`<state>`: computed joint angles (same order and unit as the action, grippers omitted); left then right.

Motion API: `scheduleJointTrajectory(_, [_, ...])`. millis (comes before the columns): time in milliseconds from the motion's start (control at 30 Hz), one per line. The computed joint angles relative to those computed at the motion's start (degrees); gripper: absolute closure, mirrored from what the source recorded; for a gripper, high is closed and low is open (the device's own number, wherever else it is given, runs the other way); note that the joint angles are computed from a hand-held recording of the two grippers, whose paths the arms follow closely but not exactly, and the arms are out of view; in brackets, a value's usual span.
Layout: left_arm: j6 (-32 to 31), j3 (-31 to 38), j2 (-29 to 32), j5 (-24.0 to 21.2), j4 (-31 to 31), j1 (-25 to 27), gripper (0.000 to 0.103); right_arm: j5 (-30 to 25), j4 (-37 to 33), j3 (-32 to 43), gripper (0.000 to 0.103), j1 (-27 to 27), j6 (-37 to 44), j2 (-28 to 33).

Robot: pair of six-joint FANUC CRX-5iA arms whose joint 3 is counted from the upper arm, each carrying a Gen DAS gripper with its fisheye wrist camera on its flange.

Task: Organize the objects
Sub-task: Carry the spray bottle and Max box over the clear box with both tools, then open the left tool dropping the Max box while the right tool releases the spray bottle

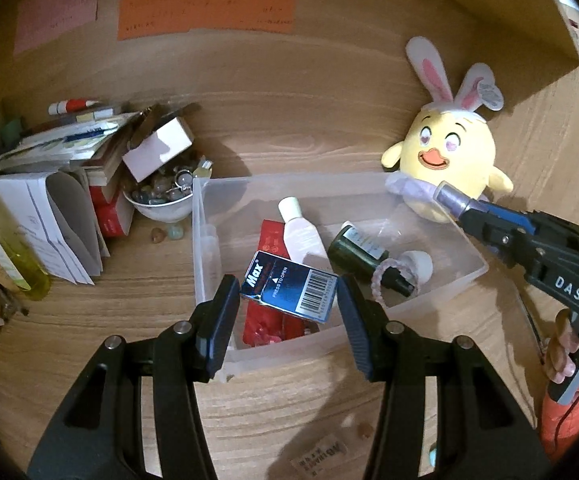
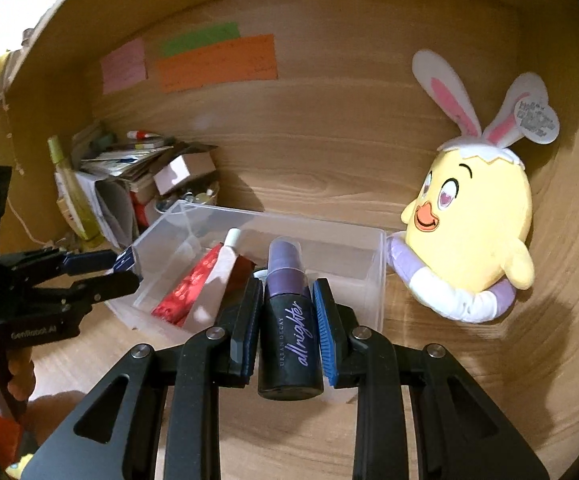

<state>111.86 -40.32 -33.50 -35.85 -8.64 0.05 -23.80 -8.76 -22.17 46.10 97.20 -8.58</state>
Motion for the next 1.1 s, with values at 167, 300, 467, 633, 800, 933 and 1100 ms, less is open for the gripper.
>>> scheduleJointTrajectory(167, [3.22, 1.00, 2.58, 0.42, -2.74, -0.28, 0.053, -1.05, -0.12, 2.81, 0.080, -0.70, -1.27, 3.55])
scheduleJointTrajectory(300, [1.60, 0.40, 3.90, 1.66, -1.01, 1.26, 0.053, -1.54, 0.78, 4.00, 0.080, -0.53, -2.54, 5.70])
scheduleJointTrajectory(467, [3.25, 1.39, 5.02, 1.89, -3.25, 0.32, 0.052, -1.73, 2.98, 4.56, 0.080, 0.35, -4.45, 8.02])
scheduleJointTrajectory(633, [0.46, 1.19, 6.29, 2.80, -0.76, 1.17, 0.052, -1.59, 5.35, 4.45, 0.080, 1.14, -6.29, 9.61])
scheduleJointTrajectory(800, [0.82, 1.81, 7.07, 2.76, -1.70, 0.74, 0.052, -1.69, 6.50, 4.48, 0.080, 1.41, -6.96, 10.67])
scheduleJointTrajectory(933, [1.35, 2.49, 7.79, 2.31, -2.70, 0.20, 0.052, -2.00, 7.10, 4.60, 0.080, 1.78, -7.40, 11.38])
scheduleJointTrajectory(1100, [2.94, 3.82, 9.10, 1.09, -4.71, -1.49, 0.046, -1.19, 10.14, 3.54, 0.080, 2.65, -9.85, 11.71])
